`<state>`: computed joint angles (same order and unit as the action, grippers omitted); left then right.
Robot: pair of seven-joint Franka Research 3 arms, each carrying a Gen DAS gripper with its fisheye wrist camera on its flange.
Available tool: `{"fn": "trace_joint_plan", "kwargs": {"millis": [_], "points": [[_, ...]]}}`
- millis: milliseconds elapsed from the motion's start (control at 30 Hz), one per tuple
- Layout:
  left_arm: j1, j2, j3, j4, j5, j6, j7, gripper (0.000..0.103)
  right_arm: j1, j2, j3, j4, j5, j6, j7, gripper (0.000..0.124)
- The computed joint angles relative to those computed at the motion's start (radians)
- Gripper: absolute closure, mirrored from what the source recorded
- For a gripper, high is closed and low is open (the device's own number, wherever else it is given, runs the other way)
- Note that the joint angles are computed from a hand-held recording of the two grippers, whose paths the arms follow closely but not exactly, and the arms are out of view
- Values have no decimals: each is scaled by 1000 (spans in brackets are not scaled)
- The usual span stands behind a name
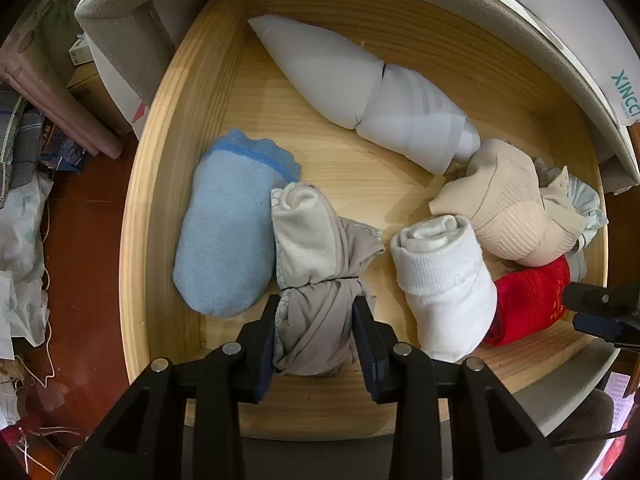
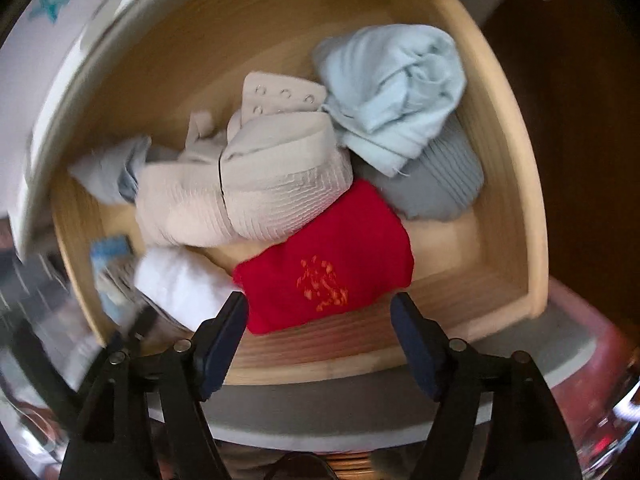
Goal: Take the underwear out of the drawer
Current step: 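Lift the red garment out of the drawer with the right gripper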
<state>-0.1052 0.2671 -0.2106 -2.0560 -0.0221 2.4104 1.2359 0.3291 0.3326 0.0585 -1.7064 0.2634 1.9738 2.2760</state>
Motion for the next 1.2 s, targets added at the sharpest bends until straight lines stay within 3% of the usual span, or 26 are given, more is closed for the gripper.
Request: {"fn": "trace_joint_plan", "kwargs": {"millis": [67, 433, 867, 1033, 1200], "points": [[2, 0, -1, 0, -4, -1, 5, 68, -2, 11, -6, 22, -9, -26, 16, 41], [22, -13, 1, -23, -40, 12, 53, 68, 7, 66, -38, 50, -107, -35, 186, 42], [36, -8, 5, -30, -62, 21, 84, 68, 18, 181, -42, 185, -177, -170, 112, 38], [34, -5, 5, -30, -56, 25, 78, 68, 14, 235, -47, 276, -198, -224, 30, 49], [32, -4, 4, -30, -51, 25, 74, 68, 36, 203, -51, 226, -224, -193, 0, 62]]}}
